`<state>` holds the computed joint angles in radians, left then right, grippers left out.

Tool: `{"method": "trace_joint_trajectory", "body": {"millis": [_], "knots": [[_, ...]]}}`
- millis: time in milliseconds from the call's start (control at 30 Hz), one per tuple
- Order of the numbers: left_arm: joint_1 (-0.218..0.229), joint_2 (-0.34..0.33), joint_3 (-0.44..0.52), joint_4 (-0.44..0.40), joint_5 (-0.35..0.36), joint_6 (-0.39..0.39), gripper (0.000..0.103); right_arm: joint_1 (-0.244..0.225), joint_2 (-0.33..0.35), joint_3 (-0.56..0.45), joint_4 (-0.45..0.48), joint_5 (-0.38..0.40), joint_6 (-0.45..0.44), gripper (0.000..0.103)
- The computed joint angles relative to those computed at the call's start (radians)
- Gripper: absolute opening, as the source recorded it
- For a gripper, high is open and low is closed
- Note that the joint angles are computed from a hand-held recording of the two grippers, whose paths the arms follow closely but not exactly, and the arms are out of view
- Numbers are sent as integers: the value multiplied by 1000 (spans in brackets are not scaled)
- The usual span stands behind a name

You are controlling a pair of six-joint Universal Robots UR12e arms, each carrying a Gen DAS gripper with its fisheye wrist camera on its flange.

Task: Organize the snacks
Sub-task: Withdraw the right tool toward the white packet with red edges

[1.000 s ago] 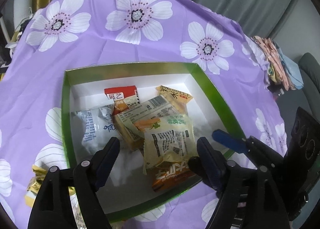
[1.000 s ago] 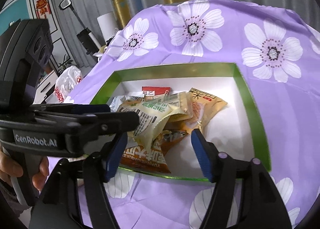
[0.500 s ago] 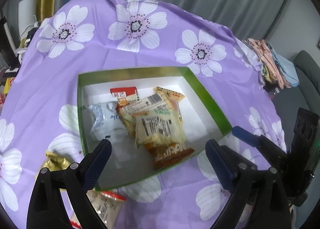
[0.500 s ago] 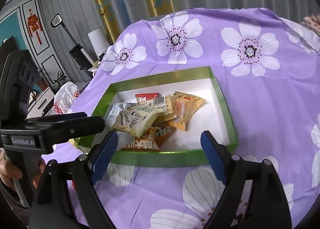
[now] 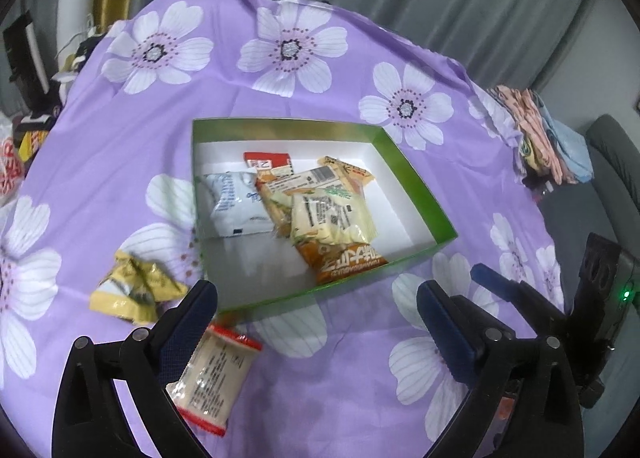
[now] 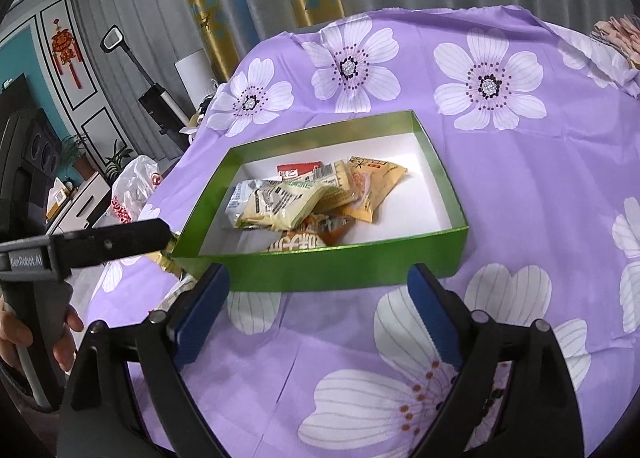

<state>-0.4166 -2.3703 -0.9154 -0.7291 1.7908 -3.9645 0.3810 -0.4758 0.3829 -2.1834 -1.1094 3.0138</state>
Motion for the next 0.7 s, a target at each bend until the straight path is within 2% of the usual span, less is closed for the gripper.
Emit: {"method": "trace_joint_trajectory", "body": {"millis": [367,500,700], "knots": [[-2,94,-165,29,55,-120,100,8,-54,105,6,24,-31,91],[0,114,-213,39,37,-141,100,14,-65,128,27,34,-56,91],[12,126,-265,58,-20,-157,100,29,-62,130,109,63,-114,91]]}}
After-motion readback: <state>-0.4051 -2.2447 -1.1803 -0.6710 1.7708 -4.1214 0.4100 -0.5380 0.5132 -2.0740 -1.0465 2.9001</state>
